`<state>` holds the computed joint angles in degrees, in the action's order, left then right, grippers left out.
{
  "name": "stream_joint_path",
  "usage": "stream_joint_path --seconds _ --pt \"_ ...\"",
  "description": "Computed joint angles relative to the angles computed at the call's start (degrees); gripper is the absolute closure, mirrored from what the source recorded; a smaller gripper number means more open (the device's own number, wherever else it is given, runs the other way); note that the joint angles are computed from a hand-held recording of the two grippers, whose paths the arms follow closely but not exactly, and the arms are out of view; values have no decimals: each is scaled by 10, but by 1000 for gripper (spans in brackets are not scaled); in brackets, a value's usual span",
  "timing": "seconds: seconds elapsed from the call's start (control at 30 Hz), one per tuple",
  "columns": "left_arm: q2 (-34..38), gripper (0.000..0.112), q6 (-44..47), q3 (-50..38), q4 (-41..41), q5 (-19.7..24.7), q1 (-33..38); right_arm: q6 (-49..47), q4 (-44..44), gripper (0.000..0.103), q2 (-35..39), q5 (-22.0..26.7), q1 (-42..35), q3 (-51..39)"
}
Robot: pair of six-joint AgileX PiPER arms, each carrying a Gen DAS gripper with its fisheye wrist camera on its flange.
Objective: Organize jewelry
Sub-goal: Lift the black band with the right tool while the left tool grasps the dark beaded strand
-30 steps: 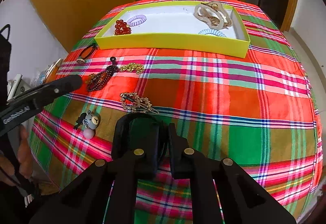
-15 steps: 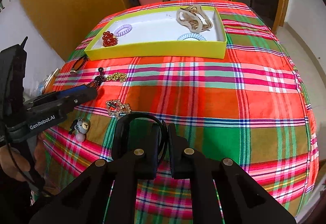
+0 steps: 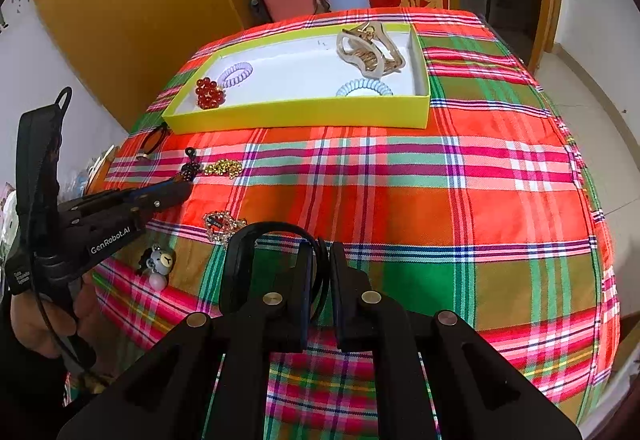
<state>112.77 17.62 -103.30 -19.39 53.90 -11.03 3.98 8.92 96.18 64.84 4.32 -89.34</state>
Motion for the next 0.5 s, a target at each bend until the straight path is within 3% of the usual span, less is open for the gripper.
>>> stream_joint_path --seconds 0.3,0.5 --pt "-56 105 24 20 -51 -5 17 5 -6 95 5 11 6 -42" --pt "-51 105 20 -14 -70 7 23 7 -20 95 33 17 18 -103"
